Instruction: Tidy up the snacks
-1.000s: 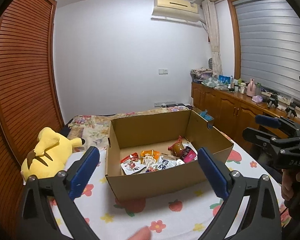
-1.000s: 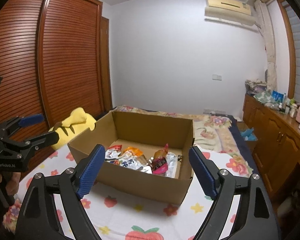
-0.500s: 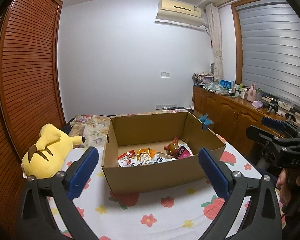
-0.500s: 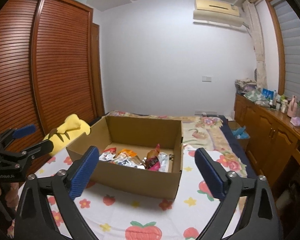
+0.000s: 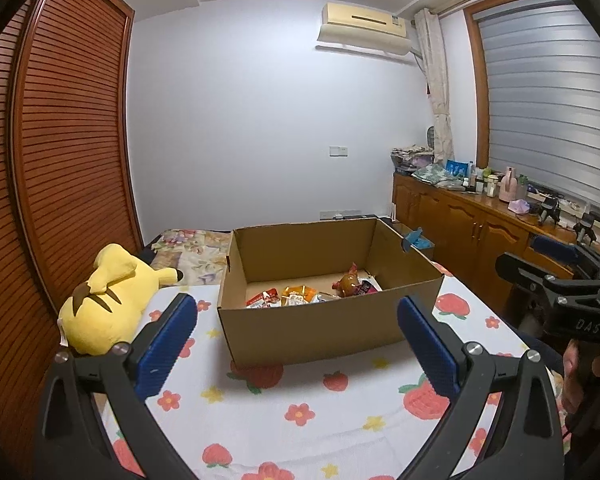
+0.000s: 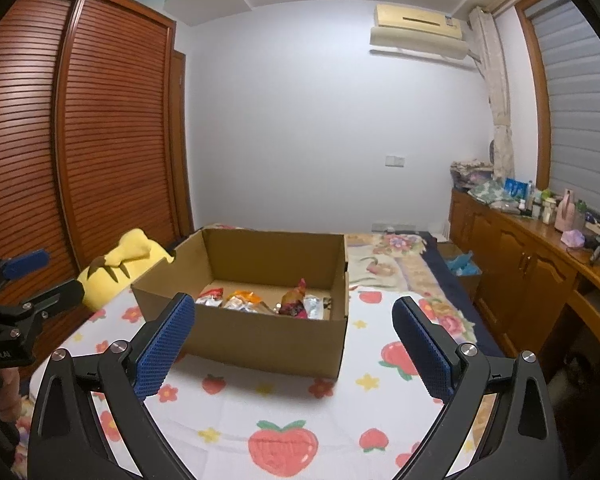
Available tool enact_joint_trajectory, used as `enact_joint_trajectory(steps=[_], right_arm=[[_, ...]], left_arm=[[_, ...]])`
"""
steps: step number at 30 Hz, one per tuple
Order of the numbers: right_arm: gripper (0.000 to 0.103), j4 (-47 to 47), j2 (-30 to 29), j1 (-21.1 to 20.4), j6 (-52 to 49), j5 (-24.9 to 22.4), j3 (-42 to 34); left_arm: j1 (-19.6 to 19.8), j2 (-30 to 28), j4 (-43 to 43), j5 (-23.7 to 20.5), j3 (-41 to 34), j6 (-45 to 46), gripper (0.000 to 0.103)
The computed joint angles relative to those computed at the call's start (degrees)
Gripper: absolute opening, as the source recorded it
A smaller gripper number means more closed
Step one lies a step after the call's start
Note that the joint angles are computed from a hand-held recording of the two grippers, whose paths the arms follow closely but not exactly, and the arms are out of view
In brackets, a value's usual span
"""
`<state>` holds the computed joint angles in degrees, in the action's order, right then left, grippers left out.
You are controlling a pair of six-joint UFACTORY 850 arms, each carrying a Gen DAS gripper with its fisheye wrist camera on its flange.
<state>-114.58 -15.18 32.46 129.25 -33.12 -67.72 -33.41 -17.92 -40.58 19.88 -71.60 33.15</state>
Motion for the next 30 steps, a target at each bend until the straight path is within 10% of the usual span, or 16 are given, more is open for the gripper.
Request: enact_joint_trajectory(steps=[30], right_arm=[[0.101,0.6,0.2,1.0,0.8,-1.6,1.3]], left_arm=[[0.5,0.2,-1.2,-0.6,1.3,0.2,0.101]])
